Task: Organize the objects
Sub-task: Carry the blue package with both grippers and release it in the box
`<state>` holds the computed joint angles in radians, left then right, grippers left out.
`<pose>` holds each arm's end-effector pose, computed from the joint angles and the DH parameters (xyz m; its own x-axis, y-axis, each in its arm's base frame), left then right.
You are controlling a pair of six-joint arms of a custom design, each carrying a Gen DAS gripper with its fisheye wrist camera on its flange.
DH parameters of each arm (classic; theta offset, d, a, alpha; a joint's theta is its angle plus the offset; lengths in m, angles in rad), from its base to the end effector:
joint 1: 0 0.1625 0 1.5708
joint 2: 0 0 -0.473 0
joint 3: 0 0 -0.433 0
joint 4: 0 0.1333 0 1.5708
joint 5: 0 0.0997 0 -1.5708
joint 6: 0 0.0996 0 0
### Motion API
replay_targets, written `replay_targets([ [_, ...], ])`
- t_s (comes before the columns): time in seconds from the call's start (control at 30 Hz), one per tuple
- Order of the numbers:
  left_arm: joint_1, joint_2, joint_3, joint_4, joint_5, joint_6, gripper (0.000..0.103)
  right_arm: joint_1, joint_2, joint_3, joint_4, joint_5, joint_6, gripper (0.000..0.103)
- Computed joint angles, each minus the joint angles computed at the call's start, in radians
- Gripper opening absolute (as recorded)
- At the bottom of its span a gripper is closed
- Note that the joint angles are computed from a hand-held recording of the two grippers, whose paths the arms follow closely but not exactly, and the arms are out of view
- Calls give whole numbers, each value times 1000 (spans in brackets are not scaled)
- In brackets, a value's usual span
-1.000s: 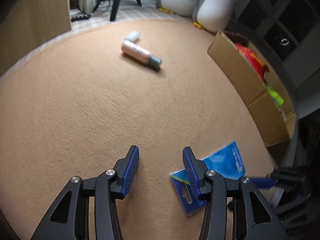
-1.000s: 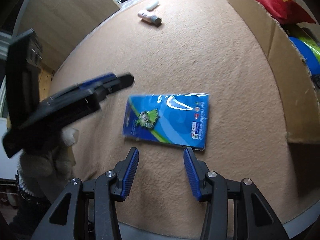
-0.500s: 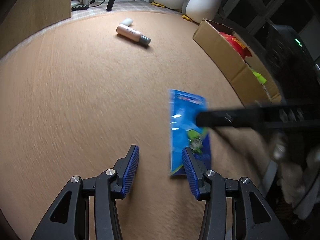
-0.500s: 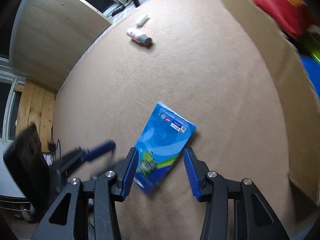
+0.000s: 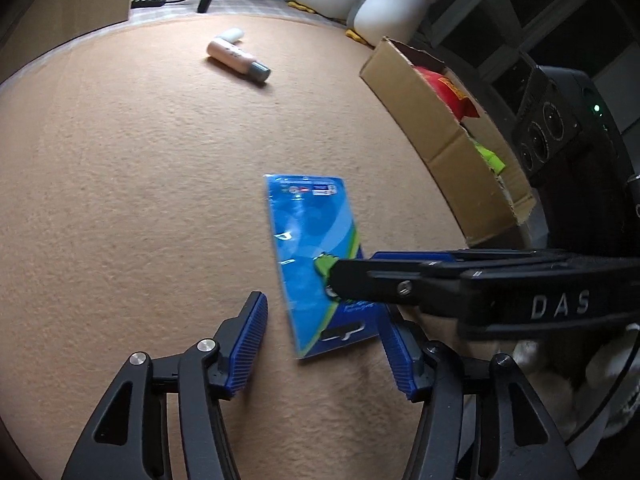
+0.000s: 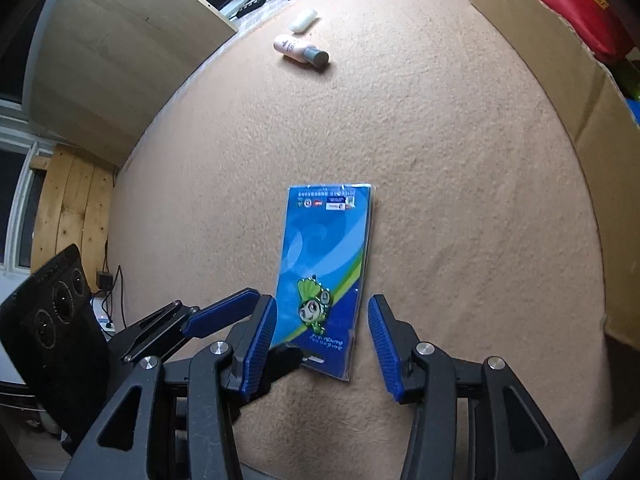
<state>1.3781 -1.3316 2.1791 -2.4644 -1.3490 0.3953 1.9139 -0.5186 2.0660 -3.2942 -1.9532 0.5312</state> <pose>0.0561 -0.5231 0.2050 -0.8117 0.5408 -0.2205 0.5460 0.8367 0.0421 0.2706 -0.4717 -0.1095 -0.9400 0.2536 0.2281 0.1682 0.9263 -0.3371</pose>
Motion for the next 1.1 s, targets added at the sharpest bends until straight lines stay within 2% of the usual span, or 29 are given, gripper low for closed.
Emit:
replay_targets([
  [0.37,-3,16,0,-28,-17,-26,58,27,29,-45,41,-48,-17,46],
  [0.7,-15,-8,12,-63,-12,-33,51,66,21,-52,45,-109,-45,46],
  [1.1,-109,-17,28,-114,-17,-35,51,86,-67,-3,-3,-137,-62,46],
])
